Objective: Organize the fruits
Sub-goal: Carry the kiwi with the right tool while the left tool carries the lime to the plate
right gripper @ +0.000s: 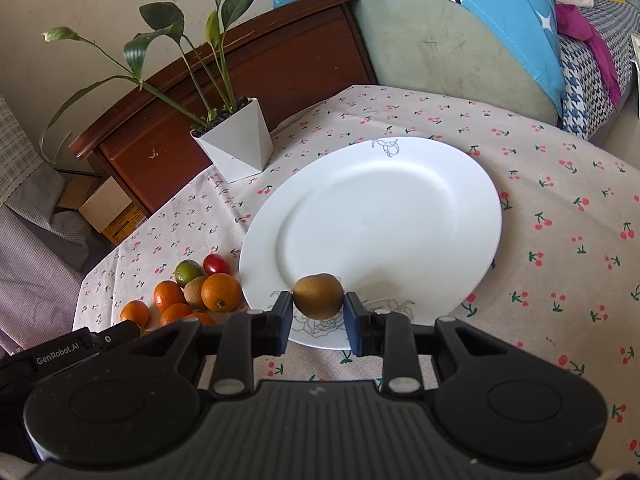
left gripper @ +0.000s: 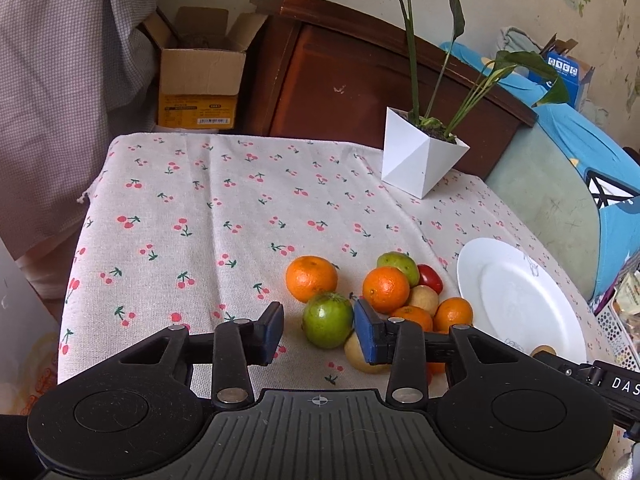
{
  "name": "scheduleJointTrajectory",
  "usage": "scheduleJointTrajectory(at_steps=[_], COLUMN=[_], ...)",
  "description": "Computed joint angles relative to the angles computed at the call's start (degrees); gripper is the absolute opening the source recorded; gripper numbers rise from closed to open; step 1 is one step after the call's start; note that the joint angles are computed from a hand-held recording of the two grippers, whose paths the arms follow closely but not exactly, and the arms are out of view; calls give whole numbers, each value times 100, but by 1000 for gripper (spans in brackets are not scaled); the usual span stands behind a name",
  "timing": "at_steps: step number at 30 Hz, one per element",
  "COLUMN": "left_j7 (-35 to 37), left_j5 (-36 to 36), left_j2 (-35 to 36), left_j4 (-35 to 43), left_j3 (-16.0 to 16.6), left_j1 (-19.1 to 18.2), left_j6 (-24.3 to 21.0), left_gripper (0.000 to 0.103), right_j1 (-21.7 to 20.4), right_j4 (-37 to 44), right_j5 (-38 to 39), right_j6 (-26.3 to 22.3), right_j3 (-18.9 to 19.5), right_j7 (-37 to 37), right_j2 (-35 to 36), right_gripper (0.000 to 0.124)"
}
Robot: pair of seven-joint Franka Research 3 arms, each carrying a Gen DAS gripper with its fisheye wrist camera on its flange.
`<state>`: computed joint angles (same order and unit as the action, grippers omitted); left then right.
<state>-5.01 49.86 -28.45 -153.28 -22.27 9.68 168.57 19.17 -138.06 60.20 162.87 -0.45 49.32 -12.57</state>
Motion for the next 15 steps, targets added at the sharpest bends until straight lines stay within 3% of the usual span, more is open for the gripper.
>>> scheduleJointTrajectory(at_steps=[4,10,15], left_j7=[-146,-107,-226], left_j5=[83,103,386], left_j2=[-14,-132,-108], left_j4=[-43,10,160], left_j3=[-66,-160,-257], left_j1=[159,82,159], left_j6=[261,-95,149], left_gripper=[27,26,26], right_j1=[4,5,-30], right_j4=[3,4,11], right_j5=[14,35,98], right_j6=[0,6,28], right_j3=[-4,-10,-30], right_j7=[-10,-7,36], right_j2=[4,3,11], right_gripper=[28,28,28])
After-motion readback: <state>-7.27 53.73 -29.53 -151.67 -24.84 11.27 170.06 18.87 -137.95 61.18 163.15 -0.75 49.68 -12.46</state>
